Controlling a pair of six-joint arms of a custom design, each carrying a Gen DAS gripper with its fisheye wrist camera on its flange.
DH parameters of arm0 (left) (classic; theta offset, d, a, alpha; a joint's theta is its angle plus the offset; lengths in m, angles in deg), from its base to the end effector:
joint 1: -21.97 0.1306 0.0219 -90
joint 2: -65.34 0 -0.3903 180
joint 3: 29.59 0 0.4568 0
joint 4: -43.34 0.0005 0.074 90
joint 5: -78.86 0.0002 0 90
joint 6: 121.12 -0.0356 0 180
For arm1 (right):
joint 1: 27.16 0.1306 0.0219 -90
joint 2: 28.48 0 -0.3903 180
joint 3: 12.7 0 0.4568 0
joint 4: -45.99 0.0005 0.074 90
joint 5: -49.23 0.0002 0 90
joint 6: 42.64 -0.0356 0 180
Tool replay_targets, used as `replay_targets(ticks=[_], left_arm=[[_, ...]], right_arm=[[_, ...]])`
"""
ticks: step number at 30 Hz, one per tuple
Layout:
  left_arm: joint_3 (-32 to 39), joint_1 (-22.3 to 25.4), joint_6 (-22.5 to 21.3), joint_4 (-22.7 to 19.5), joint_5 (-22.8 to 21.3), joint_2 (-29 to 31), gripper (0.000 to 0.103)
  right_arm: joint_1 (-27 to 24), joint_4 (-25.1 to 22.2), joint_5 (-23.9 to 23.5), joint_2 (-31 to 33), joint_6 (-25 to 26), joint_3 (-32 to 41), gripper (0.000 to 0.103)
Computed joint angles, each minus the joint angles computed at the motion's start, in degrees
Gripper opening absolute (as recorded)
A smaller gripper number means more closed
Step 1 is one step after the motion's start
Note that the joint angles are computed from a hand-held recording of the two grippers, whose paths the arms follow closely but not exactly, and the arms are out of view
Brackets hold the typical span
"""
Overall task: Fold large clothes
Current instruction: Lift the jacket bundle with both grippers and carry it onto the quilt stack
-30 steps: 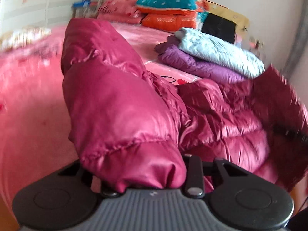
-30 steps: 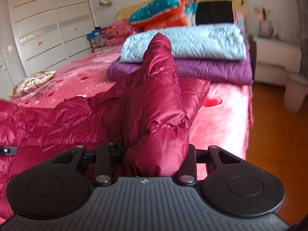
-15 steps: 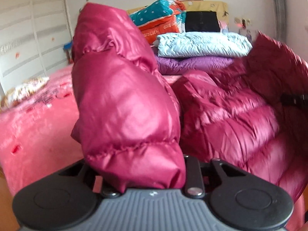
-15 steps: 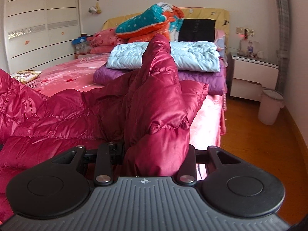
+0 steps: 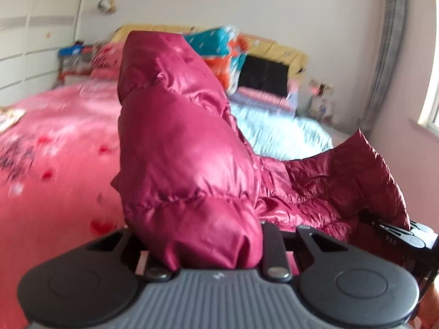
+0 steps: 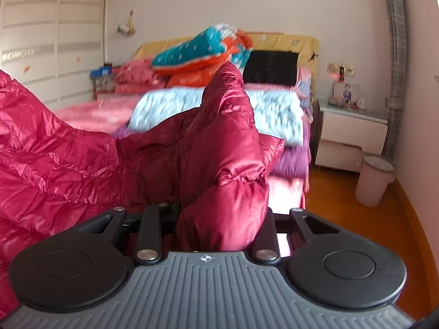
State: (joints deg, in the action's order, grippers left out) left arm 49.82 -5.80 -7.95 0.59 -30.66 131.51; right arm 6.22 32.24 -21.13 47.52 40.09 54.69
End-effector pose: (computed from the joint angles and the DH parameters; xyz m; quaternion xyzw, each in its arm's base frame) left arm 0.3613 -0.1774 0.5391 -0.0512 0.8541 -0.0813 0.5111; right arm 0.4064 0.2529 0.3998 -0.0924 0.8189 0.0576 0.5635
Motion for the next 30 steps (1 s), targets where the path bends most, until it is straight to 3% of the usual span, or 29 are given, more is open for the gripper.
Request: replay_targets(ticks=[5, 8, 15, 17, 20, 26, 30], left_arm=[[9.9, 3.6, -4.8, 4.3, 4.7, 8.4, 0.024], [18.7, 5.4, -6.9, 4.2, 6.9, 14.9, 0.024], [41.1, 8.9, -15.3, 5.8, 8.9, 32.4, 0.026], [45.9, 9.6, -15.4, 5.7, 9.7, 36.7, 0.026], [53.0, 10.3, -17.3, 5.6, 10.2, 43.3, 0.028], [62.2, 10.9, -16.0, 2.9, 10.3, 53.1, 0.028], [66.4, 11.2, -15.0, -0.8, 9.3, 57.9, 0.029]], right_arm=[[-3.9, 3.5, 0.1, 5.2, 4.6, 8.4, 0.035], [-6.2, 3.9, -0.3, 9.1, 7.0, 15.2, 0.035], [-13.0, 1.0, -5.6, 21.2, 6.8, 34.6, 0.035], [-14.6, -0.2, -6.4, 25.7, 6.6, 41.1, 0.035], [-17.1, -3.3, -8.0, 33.2, 4.2, 51.9, 0.035], [-20.2, -12.4, -8.9, 48.0, 0.7, 72.3, 0.035], [-21.8, -23.0, -9.8, 59.7, -2.6, 88.9, 0.035]])
